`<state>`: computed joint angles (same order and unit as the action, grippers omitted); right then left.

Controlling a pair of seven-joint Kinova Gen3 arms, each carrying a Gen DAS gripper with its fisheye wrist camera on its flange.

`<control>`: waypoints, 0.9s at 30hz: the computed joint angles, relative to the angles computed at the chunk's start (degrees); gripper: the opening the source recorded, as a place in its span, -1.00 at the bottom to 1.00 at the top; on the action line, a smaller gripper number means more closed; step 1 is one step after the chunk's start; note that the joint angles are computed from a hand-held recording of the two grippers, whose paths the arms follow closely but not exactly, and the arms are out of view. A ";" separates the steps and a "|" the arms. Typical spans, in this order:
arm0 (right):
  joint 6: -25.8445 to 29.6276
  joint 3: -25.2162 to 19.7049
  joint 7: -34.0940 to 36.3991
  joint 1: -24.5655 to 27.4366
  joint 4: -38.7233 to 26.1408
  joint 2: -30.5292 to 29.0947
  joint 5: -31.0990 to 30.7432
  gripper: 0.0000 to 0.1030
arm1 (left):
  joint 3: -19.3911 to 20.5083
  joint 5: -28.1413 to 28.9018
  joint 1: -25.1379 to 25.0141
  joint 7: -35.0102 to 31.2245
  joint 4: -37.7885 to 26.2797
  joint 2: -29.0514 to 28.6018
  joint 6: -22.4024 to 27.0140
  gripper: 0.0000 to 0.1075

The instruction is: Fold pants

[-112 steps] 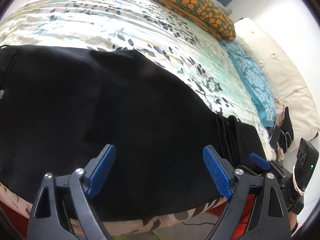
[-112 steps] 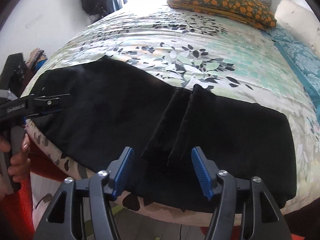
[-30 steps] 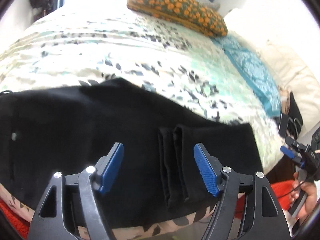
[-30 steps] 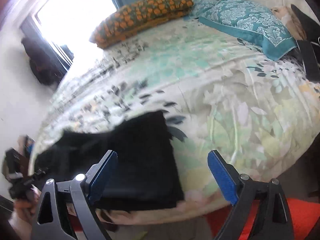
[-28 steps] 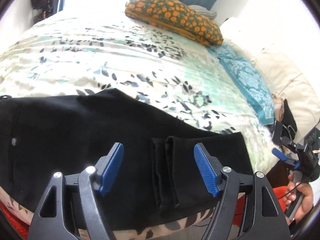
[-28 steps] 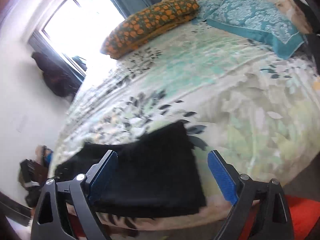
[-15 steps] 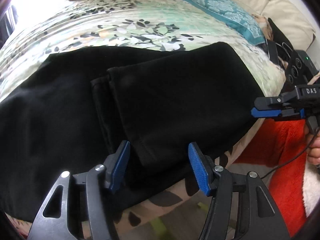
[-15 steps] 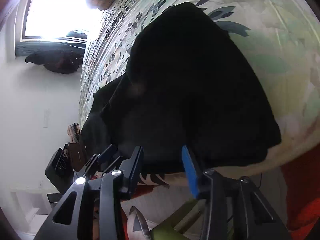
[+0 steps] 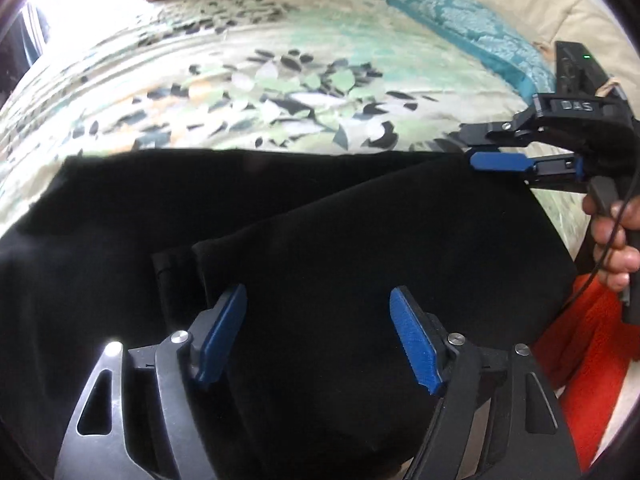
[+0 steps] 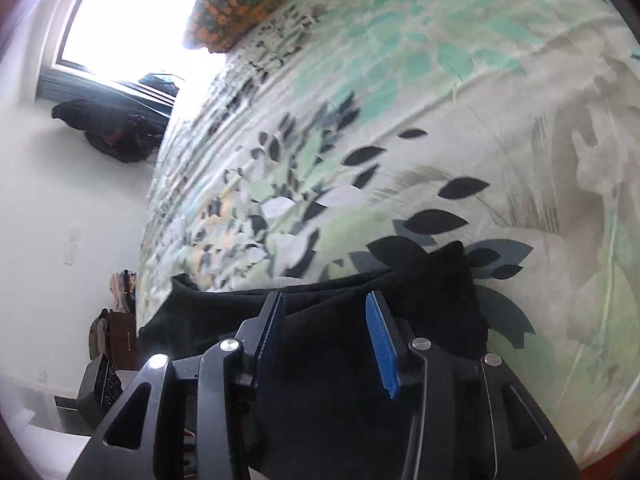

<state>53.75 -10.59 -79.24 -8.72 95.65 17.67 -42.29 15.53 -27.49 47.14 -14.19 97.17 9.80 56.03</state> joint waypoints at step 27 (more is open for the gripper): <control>-13.60 -32.57 -18.83 6.11 13.55 -23.58 33.53 0.36 | 5.21 -0.67 3.54 22.81 3.00 -5.38 19.27 0.74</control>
